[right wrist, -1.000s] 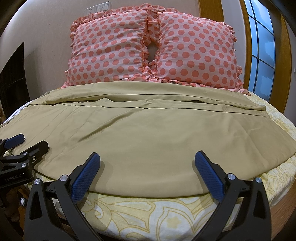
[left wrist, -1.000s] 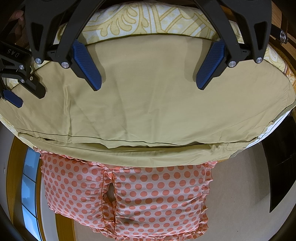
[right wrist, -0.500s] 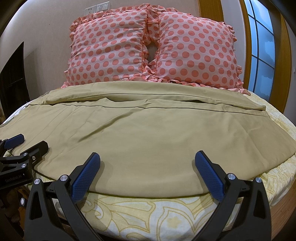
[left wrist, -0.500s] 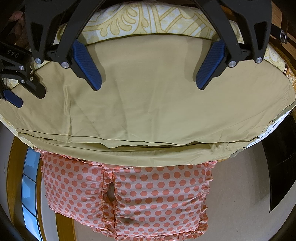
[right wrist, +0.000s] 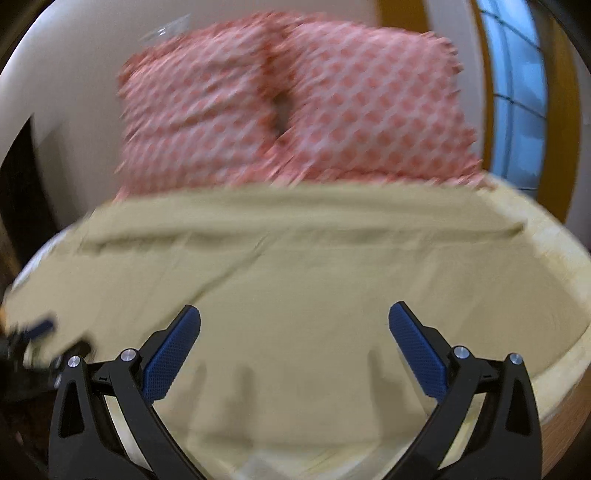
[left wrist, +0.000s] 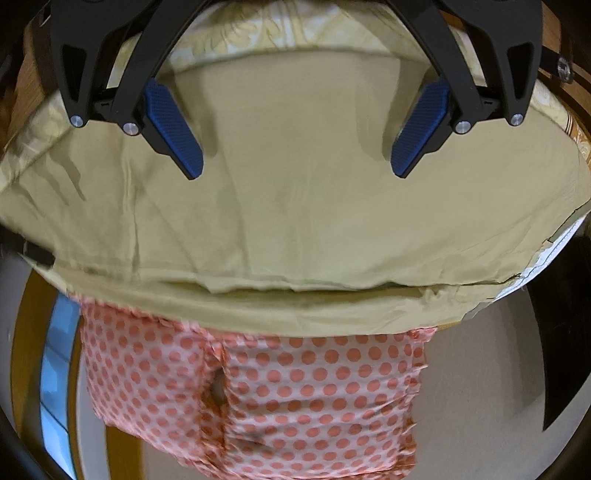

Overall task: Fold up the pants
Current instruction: 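Grasp the khaki pants hem with the right tool and lift it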

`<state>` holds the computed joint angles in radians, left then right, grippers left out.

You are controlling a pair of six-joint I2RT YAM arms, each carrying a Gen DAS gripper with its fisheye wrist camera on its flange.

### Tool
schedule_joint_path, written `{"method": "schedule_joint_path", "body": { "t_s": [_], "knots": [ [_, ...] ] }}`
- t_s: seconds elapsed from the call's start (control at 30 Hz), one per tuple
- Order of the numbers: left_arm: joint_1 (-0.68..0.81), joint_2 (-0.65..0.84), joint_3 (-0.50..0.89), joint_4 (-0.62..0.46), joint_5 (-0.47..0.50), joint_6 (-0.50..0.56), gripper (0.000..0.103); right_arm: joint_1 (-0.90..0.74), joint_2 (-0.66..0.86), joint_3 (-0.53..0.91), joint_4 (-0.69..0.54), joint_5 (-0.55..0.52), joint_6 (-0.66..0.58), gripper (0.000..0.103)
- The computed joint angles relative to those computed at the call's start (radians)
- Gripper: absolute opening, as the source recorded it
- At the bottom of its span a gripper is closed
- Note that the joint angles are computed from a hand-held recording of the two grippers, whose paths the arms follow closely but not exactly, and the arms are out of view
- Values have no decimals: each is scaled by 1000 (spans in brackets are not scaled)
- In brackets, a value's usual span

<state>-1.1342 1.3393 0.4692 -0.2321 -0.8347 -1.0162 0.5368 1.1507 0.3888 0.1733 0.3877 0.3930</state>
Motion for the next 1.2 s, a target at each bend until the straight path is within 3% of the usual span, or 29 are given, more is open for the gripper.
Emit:
{"method": "schedule_joint_path", "body": {
  "t_s": [0.1, 0.2, 0.27, 0.3, 0.33, 0.5, 0.63, 0.67, 0.7, 0.8, 0.83, 0.9, 1.1, 1.2],
  "knots": [
    [71, -89, -31, 39, 25, 57, 101, -269, 116, 185, -78, -150, -3, 102],
    [122, -129, -28, 38, 37, 91, 101, -453, 385, 468, -200, -229, 66, 101],
    [154, -136, -16, 44, 42, 128, 101, -535, 602, 711, -321, -255, 127, 86],
    [164, -137, -9, 49, 38, 148, 101, -550, 669, 794, -374, -248, 154, 77],
    [169, -136, -6, 57, 33, 163, 101, -569, 766, 917, -443, -235, 189, 75],
    [183, -117, 10, 93, 3, 247, 101, -617, 1089, 1360, -690, -195, 313, 74],
    [196, -97, 14, 141, 8, 318, 101, -615, 1214, 1564, -818, -103, 314, 73],
    [204, -89, 16, 152, 16, 331, 101, -609, 1244, 1614, -859, -66, 293, 70],
    [214, -81, 19, 162, 27, 341, 101, -602, 1257, 1628, -866, -21, 264, 61],
    [232, -67, 12, 176, 50, 335, 101, -611, 1186, 1478, -725, -12, 205, 43],
    [238, -71, 8, 178, 57, 329, 101, -619, 1156, 1420, -671, -36, 178, 25],
    [246, -92, -10, 179, 70, 313, 101, -653, 1065, 1268, -543, -153, 180, 8],
    [241, -204, -62, 140, 64, 261, 101, -760, 626, 611, 9, -501, 242, 5],
    [247, -249, -80, 121, 66, 239, 101, -857, 318, 247, 200, -690, 277, 5]
  ]
}}
